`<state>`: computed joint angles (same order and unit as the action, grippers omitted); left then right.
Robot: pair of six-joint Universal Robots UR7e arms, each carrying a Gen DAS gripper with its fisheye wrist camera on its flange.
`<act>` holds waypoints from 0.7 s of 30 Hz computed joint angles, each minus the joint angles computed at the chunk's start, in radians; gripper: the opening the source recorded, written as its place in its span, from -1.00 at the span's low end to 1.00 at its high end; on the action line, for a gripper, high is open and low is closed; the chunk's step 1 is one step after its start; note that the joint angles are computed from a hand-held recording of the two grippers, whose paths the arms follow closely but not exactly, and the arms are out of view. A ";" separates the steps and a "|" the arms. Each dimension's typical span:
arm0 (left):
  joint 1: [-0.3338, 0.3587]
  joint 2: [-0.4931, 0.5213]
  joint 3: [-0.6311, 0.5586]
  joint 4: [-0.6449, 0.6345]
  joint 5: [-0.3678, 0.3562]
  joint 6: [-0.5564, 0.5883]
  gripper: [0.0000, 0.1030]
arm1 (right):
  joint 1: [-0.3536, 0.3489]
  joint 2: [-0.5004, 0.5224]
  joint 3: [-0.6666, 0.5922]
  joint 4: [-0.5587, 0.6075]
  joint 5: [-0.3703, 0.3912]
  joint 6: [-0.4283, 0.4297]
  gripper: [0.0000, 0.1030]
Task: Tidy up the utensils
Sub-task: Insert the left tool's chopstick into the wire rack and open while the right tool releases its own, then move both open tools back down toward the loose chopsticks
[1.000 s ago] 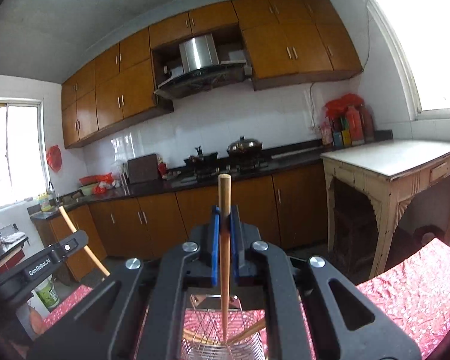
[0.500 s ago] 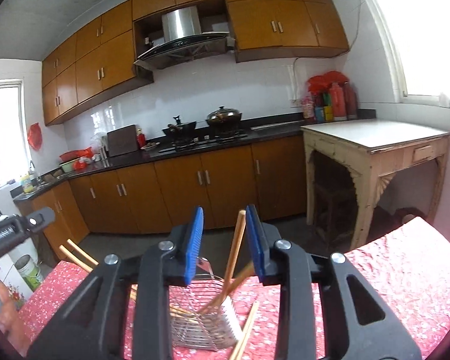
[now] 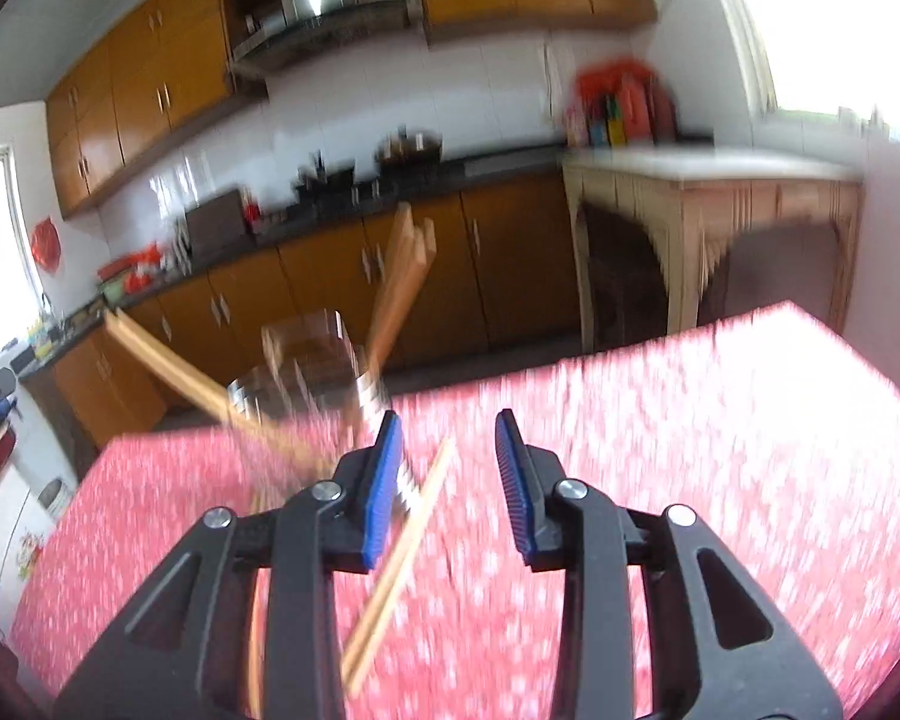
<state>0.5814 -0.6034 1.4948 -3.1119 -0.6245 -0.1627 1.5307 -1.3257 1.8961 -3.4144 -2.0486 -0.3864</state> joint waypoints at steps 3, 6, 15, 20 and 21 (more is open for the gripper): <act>0.025 -0.005 0.041 0.099 -0.006 -0.061 -0.11 | -0.036 0.002 0.034 0.103 -0.002 0.064 -0.36; 0.047 -0.003 0.079 0.144 -0.025 -0.099 -0.11 | -0.049 0.025 0.041 0.173 0.001 0.084 -0.38; 0.075 0.009 0.116 0.236 -0.088 -0.138 -0.05 | -0.045 0.113 -0.023 0.279 -0.015 0.160 -0.44; 0.070 0.016 0.117 0.228 -0.102 -0.112 -0.02 | -0.033 0.153 -0.067 0.285 -0.069 0.125 -0.49; 0.069 0.018 0.115 0.229 -0.106 -0.110 -0.02 | -0.031 0.162 -0.070 0.282 -0.081 0.117 -0.50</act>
